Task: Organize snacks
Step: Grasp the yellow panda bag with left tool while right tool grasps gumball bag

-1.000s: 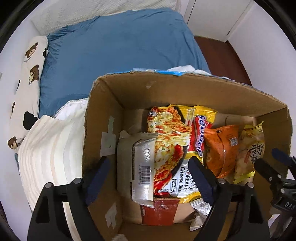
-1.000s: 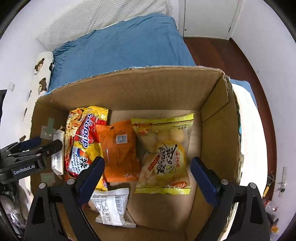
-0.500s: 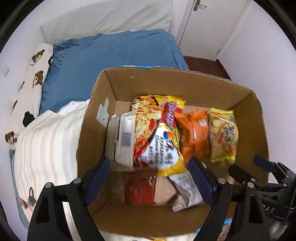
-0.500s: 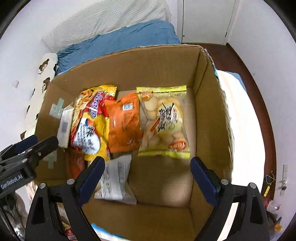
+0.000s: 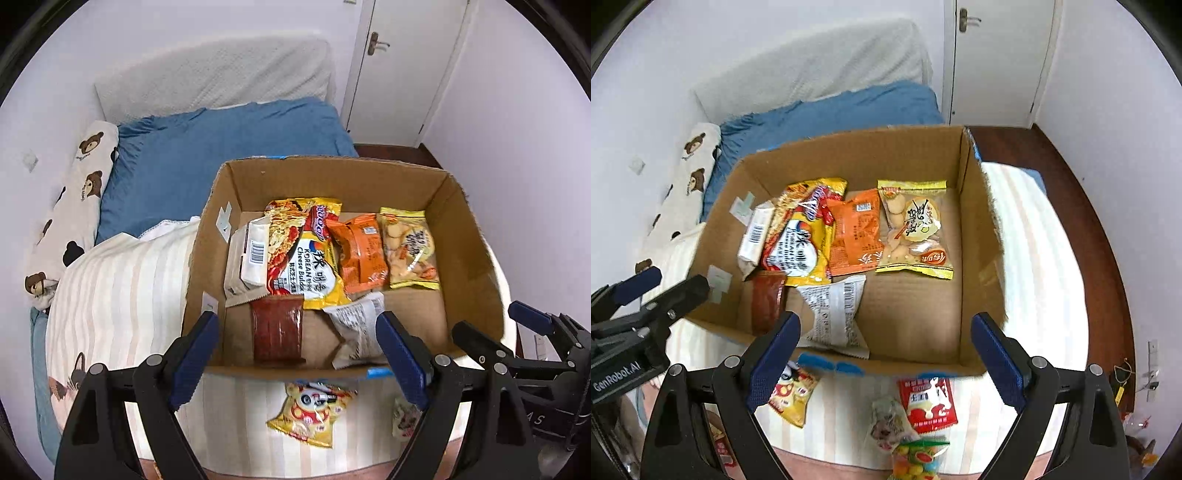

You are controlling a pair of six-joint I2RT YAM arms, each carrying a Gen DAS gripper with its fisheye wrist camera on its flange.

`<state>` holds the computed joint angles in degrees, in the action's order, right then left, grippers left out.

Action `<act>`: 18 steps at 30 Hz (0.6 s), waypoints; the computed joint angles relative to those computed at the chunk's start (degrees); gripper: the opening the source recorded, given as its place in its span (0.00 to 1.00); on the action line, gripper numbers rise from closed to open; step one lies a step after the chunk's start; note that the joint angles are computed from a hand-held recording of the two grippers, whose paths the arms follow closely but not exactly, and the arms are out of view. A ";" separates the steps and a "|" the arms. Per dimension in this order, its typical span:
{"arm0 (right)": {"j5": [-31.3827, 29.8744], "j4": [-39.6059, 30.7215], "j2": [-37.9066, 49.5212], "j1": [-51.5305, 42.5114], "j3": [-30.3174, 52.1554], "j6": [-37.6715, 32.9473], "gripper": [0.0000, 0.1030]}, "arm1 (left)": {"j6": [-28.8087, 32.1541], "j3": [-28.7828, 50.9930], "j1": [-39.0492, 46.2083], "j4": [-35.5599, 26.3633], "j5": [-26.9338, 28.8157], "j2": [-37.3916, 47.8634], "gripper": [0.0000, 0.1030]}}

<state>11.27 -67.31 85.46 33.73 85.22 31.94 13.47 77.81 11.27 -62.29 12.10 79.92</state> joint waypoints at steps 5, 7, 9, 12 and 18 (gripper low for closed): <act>2.30 -3.49 -3.75 3.86 1.77 2.72 0.93 | 1.19 -0.17 2.29 -3.03 2.26 -4.65 0.84; 2.64 -4.54 -4.89 5.19 2.45 3.92 0.93 | 1.73 0.02 3.33 -4.24 3.25 -6.28 0.84; 3.17 -5.75 -6.01 6.68 3.17 5.22 0.93 | 2.30 0.52 4.51 -5.62 4.30 -7.65 0.84; 3.86 -7.07 -7.52 8.82 3.68 7.30 0.93 | 3.12 0.76 6.25 -7.48 5.80 -9.28 0.84; 0.95 -7.48 -11.99 11.01 -0.56 12.10 0.93 | 5.30 -2.99 8.31 -9.29 5.87 -12.81 0.84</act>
